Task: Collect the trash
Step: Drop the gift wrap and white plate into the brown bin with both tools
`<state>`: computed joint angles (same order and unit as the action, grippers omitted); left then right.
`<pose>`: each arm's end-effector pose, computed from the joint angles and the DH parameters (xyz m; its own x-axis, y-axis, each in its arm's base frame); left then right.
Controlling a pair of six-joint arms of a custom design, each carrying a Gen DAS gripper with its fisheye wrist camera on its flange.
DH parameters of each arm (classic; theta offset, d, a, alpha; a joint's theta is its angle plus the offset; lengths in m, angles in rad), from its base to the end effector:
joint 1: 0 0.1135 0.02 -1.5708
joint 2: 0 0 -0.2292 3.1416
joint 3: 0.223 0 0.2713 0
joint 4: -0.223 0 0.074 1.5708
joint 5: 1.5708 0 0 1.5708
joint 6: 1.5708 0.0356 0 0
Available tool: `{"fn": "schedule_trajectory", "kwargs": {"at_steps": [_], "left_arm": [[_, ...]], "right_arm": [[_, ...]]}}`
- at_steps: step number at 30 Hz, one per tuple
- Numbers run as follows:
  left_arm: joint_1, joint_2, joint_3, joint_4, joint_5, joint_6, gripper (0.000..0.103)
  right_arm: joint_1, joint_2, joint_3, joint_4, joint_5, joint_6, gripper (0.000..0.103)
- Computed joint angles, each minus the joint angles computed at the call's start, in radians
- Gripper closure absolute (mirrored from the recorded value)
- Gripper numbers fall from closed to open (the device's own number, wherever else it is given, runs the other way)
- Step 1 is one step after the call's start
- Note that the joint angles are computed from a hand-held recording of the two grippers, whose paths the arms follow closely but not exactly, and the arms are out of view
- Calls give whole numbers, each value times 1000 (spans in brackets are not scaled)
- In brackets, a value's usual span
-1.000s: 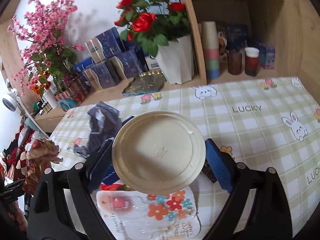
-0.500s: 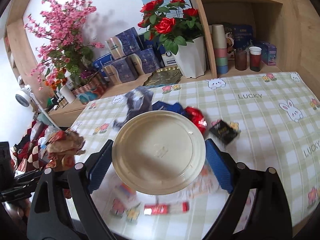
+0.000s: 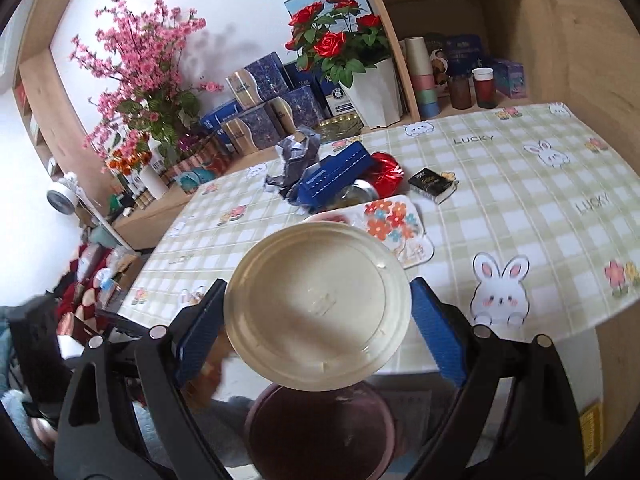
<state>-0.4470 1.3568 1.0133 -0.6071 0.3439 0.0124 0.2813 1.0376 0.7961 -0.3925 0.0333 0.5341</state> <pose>0.2682 -0.1419 0.2174 -0.7265 0.3612 -0.5846 0.5927 0.7598 -0.2671 0.2530 0.0719 0.2410 -0.6179 0.3510 -0.7035 0.0731 0.9166 0.3932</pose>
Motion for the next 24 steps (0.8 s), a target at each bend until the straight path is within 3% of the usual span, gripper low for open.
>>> {"fn": "schedule_trajectory", "kwargs": {"at_steps": [9,12,18,24], "left_arm": [[-112,119,6,-100,-17,102,68],[-127,186,34,-95,-26,115,73],[-137,249,73,-29,-49,65,72],[-41,109,32,83,-85,-64,31]], "right_arm": [[60,-143,-64,-46,48,60,14],[51,-157,-82,-41,44,65,14],[19,-125,-93,-24,6,61,14],[39,-102,-120,-6,-4,75,14]]}}
